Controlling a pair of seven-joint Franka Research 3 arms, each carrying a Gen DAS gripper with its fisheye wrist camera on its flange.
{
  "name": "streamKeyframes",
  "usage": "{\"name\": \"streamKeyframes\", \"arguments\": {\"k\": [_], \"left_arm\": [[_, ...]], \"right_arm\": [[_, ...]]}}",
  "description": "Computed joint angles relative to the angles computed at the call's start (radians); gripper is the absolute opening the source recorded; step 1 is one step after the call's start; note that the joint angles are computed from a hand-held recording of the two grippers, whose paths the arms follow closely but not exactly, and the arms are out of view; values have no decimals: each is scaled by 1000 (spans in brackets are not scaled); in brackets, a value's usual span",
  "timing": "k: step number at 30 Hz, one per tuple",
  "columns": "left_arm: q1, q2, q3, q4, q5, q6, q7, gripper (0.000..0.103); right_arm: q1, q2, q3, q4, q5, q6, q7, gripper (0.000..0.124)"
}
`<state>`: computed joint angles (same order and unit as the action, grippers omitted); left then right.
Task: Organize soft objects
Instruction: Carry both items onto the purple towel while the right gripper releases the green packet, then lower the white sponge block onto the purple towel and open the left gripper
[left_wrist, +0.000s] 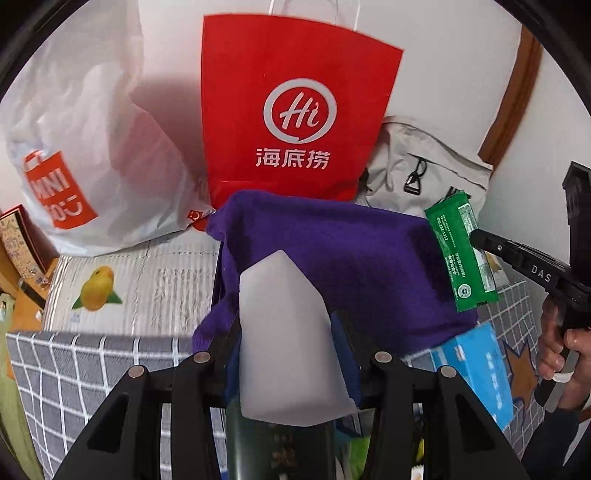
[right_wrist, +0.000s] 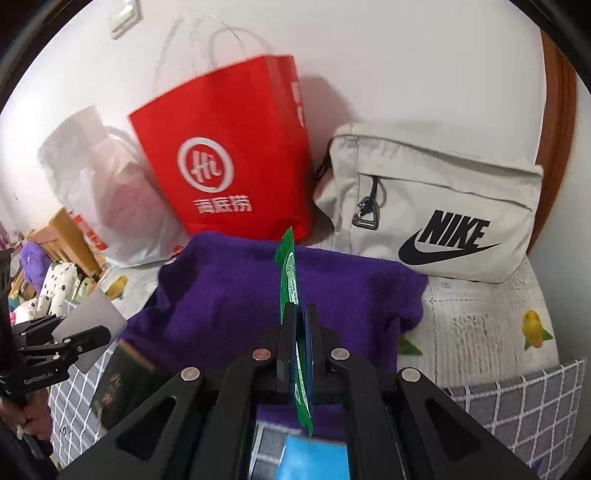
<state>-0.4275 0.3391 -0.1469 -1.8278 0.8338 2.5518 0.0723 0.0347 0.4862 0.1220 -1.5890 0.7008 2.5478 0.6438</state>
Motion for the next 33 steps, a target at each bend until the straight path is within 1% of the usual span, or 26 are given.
{"name": "streamKeyframes", "arguments": {"k": [4,8,10,15,19,24,25,26,27,28,29,30,31,33], "left_arm": [[16,51,4,47,-33,3,51,42],[26,97,13,87,-76,11,101,42],[30,121,18,111,-96,15,129,42],[33,180,30,181,-147,4,201,42],[37,232,40,247,-189,-12,256,42],[40,305,51,344,-243,-41,316,42],[44,317,52,362,-254,-43,329,42],[45,327,54,376,-263,-45,337,42],[47,340,55,395,-274,-50,351,42],[48,350,56,409,-282,-55,366,42],[47,361,58,426,-289,-66,377,42],[46,374,60,447,-297,-80,388,42],[48,390,60,468,-308,-92,398,42],[56,413,58,497,-334,-101,412,42]], "right_arm": [[27,117,-26,145,-75,-56,115,4],[39,200,-30,242,-139,-81,185,4],[50,243,-42,297,-182,-104,236,4],[58,319,-56,394,-264,-136,309,4],[54,364,-58,455,-307,-156,344,5],[59,422,-73,547,-363,-226,393,9],[56,425,-70,557,-368,-236,394,11],[50,418,-62,548,-364,-230,388,18],[43,401,-56,525,-358,-218,380,30],[39,386,-51,503,-353,-206,370,37],[36,370,-49,481,-349,-189,362,48],[33,352,-47,452,-342,-164,353,52],[30,333,-44,424,-335,-139,342,52],[31,315,-44,404,-334,-123,327,52]]}}
